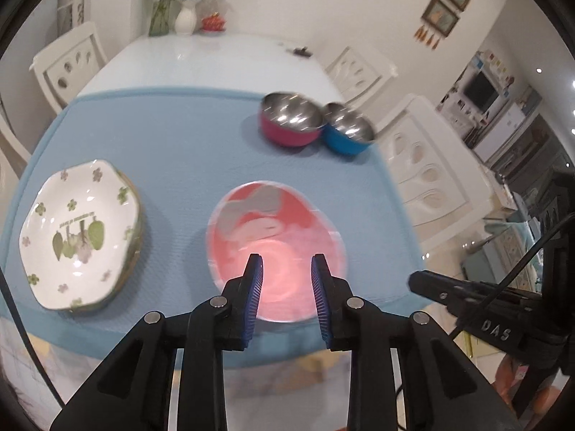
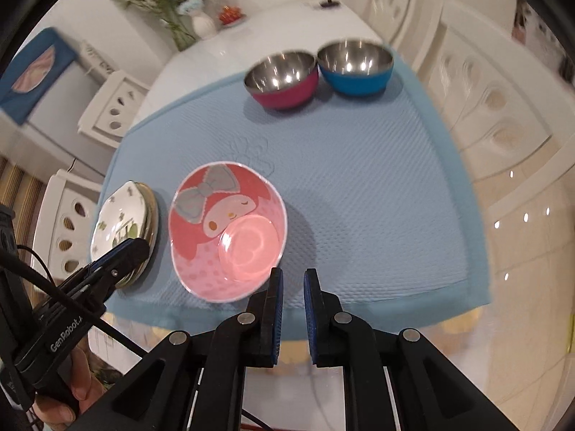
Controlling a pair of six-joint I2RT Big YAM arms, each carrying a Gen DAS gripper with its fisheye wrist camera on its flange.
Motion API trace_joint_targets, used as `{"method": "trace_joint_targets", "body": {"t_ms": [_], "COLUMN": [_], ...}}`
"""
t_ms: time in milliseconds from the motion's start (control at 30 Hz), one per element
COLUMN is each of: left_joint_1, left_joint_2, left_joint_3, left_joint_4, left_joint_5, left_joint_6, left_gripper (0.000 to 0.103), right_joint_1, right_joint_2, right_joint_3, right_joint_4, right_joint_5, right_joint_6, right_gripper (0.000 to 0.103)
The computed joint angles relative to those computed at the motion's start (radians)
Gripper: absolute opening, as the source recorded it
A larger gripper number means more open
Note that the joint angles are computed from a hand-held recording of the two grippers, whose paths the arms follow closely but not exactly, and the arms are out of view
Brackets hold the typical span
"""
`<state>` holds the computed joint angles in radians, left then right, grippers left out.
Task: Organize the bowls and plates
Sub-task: 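Open both grippers and raise them off the pink bowl, then move both open grippers to the rim of the pink-sided steel bowl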
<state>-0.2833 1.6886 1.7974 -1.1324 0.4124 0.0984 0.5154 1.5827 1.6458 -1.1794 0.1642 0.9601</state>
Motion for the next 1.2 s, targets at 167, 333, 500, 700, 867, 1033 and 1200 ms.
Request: {"method": "trace_joint_targets", "body": {"t_ms": [167,333,500,700,867,1033,1200], "left_joint_1": [-0.073,-0.125,-0.171,-0.217,-0.221,-0.193,-0.145], "left_joint_2": [-0.090,-0.172,-0.209,-0.242,-0.239,-0.179,-0.070], "left_joint_3": [-0.062,-0.132,-0.149,-0.150,-0.125,-0.042,0.099], "left_joint_4": [0.045,0.118,0.143,0.148,0.154,0.144,0.117], "left_joint_5": [-0.060,-0.104,-0.146,-0.211,-0.256,-0.251,-0.236], "left_joint_6": [-0.034,-0.084,-0.134,-0.141,-0.118,-0.109,-0.090], "left_gripper": [0.047,0.061,0.061,0.065,0.070,0.070,0.073], "right_joint_1": [0.026,0.027,0.017,-0.012,-0.047,-0.089,-0.136], "right_joint_2": [-0.076,-0.186,-0.280,-0.341,-0.353,-0.331,-0.270], "right_joint_3": [-0.033,-0.134,-0.207,-0.266,-0.284,-0.255,-0.182], "right_joint_4": [-0.028,0.015,0.040,0.076,0.101,0.105,0.098], "right_joint_5": [0.075,0.093,0.121,0.064,0.013,-0.001,-0.011], "right_joint_6": [-0.061,-0.075,-0.079,-0.086,-0.087,-0.097,-0.105], "right_gripper": [0.017,0.042,0.051,0.051,0.051,0.051,0.051]}}
